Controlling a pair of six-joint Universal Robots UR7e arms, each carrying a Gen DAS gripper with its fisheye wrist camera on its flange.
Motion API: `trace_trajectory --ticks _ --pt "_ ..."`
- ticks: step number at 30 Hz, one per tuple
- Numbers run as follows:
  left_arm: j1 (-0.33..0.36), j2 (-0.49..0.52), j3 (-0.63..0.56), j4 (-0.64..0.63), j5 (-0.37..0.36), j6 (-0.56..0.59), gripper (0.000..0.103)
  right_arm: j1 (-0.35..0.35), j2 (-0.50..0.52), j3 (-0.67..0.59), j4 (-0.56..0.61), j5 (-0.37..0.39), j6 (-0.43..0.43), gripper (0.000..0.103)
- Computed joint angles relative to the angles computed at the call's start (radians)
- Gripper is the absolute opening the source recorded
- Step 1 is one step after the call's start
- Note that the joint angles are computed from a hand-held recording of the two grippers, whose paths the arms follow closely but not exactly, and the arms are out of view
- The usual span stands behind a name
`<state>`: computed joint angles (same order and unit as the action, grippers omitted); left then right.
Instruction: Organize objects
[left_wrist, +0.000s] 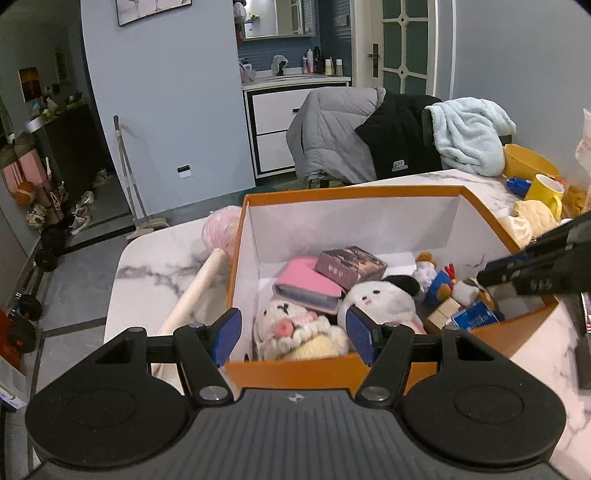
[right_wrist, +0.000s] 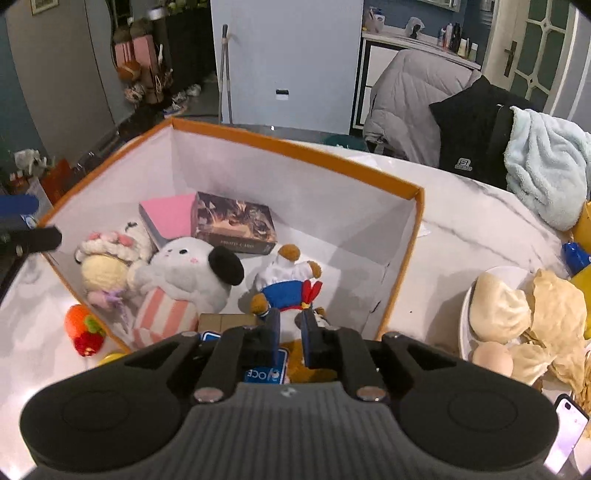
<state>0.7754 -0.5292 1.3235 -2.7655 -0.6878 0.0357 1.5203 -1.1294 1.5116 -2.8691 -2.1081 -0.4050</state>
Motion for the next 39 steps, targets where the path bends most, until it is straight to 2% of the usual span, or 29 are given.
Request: trace_trajectory --ticks 2,6,12,16,19,23,26,33,37,39 --pt "-0.003 -0.019 0.038 -0.035 -0.015 -0.006 0.074 -0.002 -0.021 0.013 0.0 0.031 0.005 0.015" --pt "-0.006 -0.048 0.099 -0.095 -0.044 -0.016 0.074 0.002 -0.073 0.062 -0.034 0.088 -0.004 0.025" --pt "-0.012 -0.075 0.166 -0.133 -0.058 -0.021 0.074 0.008 -0.151 0.142 -0.06 0.164 -0.003 0.028" --pt "-0.017 -0.073 0.202 -0.178 -0.074 -0.014 0.077 0.005 -0.215 0.213 -0.068 0.203 -0.023 0.037" --pt "-0.021 -0.064 0.216 -0.172 -0.095 -0.016 0.078 -0.007 -0.264 0.267 -0.053 0.214 -0.04 0.038" --pt "-0.026 -0.042 0.209 -0.146 -0.121 -0.019 0.078 -0.021 -0.304 0.32 -0.032 0.183 -0.055 0.039" --pt "-0.03 -0.025 0.208 -0.142 -0.129 -0.016 0.08 -0.033 -0.326 0.349 -0.023 0.151 -0.049 0.044" --pt "-0.038 0.004 0.205 -0.068 -0.132 0.02 0.08 -0.078 -0.399 0.424 0.001 0.037 0.077 0.058" --pt "-0.045 0.004 0.215 -0.07 -0.148 0.031 0.08 -0.119 -0.458 0.472 -0.022 0.01 0.136 0.07" --pt "-0.046 0.005 0.215 -0.073 -0.155 0.036 0.08 -0.14 -0.487 0.49 -0.014 0.01 0.178 0.07"
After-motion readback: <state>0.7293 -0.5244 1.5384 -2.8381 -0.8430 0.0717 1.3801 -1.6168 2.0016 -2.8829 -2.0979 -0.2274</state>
